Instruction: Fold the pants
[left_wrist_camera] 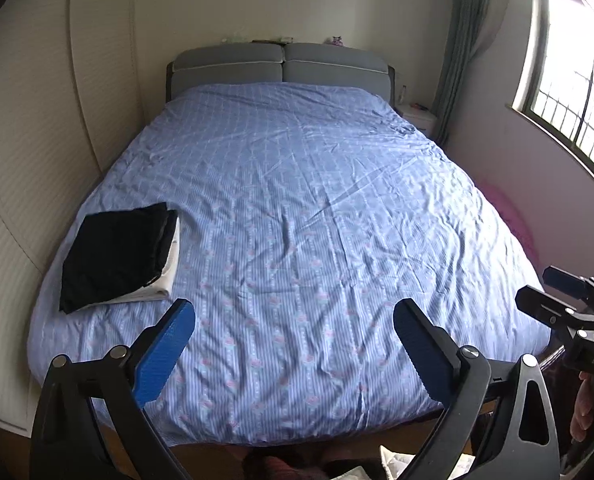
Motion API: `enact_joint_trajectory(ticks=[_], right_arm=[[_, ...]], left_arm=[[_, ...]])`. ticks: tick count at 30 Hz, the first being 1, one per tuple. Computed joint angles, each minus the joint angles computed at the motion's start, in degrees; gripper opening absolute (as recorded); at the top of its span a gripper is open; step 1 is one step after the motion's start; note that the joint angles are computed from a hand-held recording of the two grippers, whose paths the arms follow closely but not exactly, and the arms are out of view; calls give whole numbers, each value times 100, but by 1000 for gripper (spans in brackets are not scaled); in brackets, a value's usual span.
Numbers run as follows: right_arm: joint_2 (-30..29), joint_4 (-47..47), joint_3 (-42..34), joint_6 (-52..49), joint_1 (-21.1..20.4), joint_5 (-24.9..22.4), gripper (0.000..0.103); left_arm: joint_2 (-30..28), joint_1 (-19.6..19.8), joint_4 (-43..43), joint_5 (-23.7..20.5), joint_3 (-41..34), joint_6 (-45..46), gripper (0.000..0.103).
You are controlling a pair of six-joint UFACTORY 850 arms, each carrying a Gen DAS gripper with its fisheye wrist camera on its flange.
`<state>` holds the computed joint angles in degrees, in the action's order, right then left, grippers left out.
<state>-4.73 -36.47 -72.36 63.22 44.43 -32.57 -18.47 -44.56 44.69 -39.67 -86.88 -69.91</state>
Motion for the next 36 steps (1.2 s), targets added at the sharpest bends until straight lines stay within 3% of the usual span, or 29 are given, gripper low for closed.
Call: enact_joint_trajectory(ticks=[6,18,36], right_arm=[[321,-21,307,90,-25,67,87],[688,-410,645,683,-5,99,87],[661,-381,575,620,-1,52,87]], left_arm=[[-81,-239,125,-239,-180,-155,101],[-130,-374,140,-171,-330,-26,102],[-197,-390,65,-109,-461,101,103]])
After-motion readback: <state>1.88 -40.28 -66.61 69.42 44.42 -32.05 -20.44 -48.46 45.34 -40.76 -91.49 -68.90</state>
